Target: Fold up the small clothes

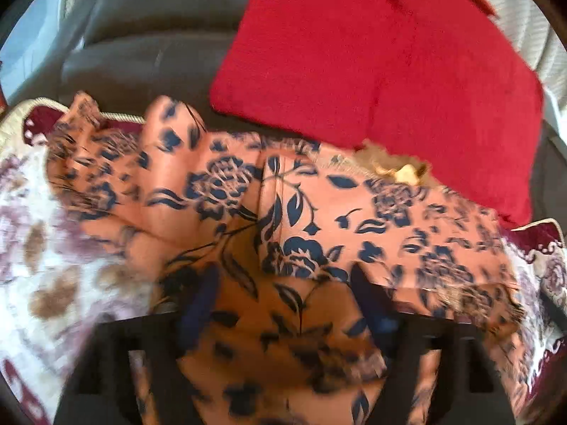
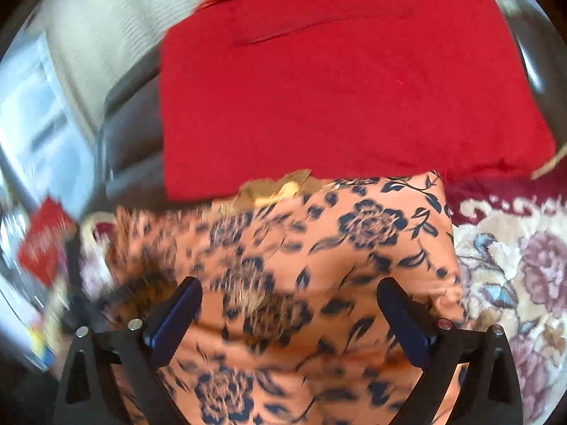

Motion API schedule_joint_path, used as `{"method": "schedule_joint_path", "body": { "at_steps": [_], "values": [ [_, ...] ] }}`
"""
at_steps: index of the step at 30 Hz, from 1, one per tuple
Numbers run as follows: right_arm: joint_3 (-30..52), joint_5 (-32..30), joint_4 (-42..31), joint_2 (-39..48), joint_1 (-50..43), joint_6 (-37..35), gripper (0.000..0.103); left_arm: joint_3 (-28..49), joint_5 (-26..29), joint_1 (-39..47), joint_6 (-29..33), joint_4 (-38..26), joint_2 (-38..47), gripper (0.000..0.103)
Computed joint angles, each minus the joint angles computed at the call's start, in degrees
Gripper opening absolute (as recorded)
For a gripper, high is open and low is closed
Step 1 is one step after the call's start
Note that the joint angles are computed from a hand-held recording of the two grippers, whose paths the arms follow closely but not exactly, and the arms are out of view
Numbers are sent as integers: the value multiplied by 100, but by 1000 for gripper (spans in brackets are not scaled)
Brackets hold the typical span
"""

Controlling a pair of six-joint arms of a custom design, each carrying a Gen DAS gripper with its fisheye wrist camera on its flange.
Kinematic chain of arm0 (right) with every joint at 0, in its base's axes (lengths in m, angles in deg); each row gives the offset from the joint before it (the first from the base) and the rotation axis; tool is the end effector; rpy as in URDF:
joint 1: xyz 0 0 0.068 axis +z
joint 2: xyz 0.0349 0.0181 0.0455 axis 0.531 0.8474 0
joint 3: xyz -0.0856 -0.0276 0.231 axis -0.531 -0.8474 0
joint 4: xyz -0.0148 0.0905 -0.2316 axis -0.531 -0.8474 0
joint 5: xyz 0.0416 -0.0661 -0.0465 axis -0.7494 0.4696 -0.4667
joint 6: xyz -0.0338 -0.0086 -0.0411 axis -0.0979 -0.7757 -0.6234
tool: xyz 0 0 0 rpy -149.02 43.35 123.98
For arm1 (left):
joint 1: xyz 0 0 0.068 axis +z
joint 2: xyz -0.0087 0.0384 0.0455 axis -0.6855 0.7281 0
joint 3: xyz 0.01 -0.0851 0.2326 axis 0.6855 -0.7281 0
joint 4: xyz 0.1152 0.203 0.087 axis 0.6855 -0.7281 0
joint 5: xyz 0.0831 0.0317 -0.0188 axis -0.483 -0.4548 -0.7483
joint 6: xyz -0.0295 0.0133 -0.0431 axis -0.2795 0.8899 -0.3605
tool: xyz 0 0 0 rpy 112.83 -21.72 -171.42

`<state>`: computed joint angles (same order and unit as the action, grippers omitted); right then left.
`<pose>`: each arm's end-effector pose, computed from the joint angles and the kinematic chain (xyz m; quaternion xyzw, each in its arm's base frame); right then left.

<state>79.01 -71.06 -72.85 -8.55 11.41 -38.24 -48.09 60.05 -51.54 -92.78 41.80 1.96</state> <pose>0.2196 -0.0663 0.1849 -0.0242 0.9116 0.0957 0.3992 0.2546 -0.0388 0.1489 -0.0550 0.9372 -0.0961 0.3306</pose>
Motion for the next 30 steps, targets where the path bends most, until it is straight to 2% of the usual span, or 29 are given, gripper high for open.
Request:
{"method": "schedule_joint_path", "body": {
  "at_steps": [1, 3, 5, 7, 10, 12, 13, 14, 16, 18, 21, 22, 24, 26, 27, 28, 30],
  "values": [
    [-504, 551, 368, -160, 321, 8, 101, -228, 157, 192, 98, -122, -544, 84],
    [-1016, 914, 867, -9, 594, 42, 101, -438, 858, 917, 301, -455, -1236, 85],
    [-1500, 1171, 1469, -239, 696, -60, 101, -437, 1742, 2026, 529, -706, -1393, 85],
    [-1552, 1123, 1506, -292, 560, -214, 101, -125, 2654, 3362, 674, -670, -811, 85],
    [-1549, 963, 1672, -56, 437, -277, 103, 1098, 3352, 4571, 584, -766, 943, 84],
    [-1854, 1129, 2162, 8, 580, -205, 103, 2022, 3508, 4891, 255, -929, 1979, 84],
    [-1928, 1187, 2130, -137, 591, -234, 103, 2556, 3569, 4962, 160, -1047, 2493, 84],
    [-2002, 1392, 2288, -122, 739, -202, 103, 2999, 3503, 4956, 63, -1104, 2868, 84],
    [-2024, 1418, 2224, -224, 714, -252, 103, 3769, 3319, 4911, -99, -1125, 3474, 84],
    [-1993, 1279, 2241, -153, 631, -245, 103, 4647, 3158, 4792, -332, -1210, 4134, 84],
    [-1934, 1090, 2278, -15, 501, -230, 103, 6163, 3111, 4766, -529, -1842, 5269, 84],
    [-1929, 1085, 2297, 10, 492, -231, 103, 6699, 3079, 4730, -591, -2095, 5670, 77],
    [-1942, 1087, 2354, 38, 487, -214, 103, 7492, 2874, 4645, -655, -2514, 6255, 57],
    [-1957, 1094, 2400, 57, 491, -197, 103, 7803, 2554, 4574, -568, -2638, 6462, 16],
    [-1960, 1086, 2410, 64, 487, -187, 103, 8170, 2436, 4539, -460, -2916, 6660, 10],
    [-1950, 1053, 2418, 90, 467, -182, 103, 8306, 2443, 4536, -437, -2984, 6727, 9],
    [-1943, 1033, 2415, 104, 457, -171, 103, 7783, 2110, 4450, -397, -2588, 6260, 8]
  ]
}}
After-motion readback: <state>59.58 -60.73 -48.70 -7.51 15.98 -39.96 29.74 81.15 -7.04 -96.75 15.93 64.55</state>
